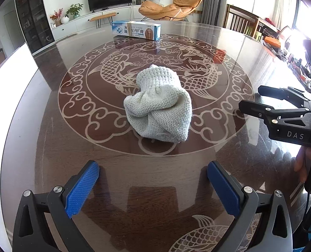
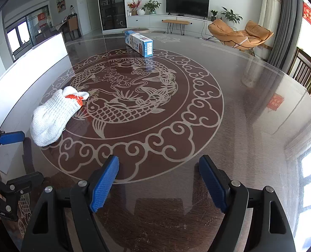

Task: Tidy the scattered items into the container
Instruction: 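Lower the left tool onto the second grey knit glove and close on it, then grasp the blue-and-white toothpaste box with the right tool while the left tool holds the glove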

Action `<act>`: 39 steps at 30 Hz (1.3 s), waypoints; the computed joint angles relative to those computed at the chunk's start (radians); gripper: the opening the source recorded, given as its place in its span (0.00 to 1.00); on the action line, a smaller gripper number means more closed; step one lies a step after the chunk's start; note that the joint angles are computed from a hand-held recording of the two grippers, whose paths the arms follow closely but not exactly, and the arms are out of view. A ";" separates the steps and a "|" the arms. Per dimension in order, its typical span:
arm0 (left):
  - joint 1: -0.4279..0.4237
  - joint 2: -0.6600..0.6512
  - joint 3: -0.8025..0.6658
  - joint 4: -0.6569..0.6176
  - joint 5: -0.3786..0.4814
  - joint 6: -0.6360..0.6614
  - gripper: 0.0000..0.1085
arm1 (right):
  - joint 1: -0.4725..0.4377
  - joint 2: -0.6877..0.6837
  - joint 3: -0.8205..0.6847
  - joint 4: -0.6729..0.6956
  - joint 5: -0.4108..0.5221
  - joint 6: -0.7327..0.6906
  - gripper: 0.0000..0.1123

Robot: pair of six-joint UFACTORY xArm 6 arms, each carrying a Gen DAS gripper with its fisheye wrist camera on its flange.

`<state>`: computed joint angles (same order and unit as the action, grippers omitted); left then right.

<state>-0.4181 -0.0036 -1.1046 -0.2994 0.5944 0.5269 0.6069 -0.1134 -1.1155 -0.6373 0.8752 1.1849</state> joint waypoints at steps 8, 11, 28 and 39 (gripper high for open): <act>0.002 0.108 -0.153 -0.002 0.089 0.037 0.95 | 0.013 0.008 -0.008 -0.023 0.026 0.048 0.71; 0.003 0.152 -0.223 -0.040 0.139 0.051 0.95 | 0.012 0.010 -0.012 -0.012 0.024 0.041 0.71; 0.076 0.163 -0.254 -0.060 0.056 -0.105 0.34 | -0.045 -0.025 0.049 0.023 -0.156 0.007 0.71; 0.150 0.161 -0.214 -0.194 0.045 -0.013 0.34 | -0.283 0.596 -0.805 0.312 -0.123 -0.664 0.71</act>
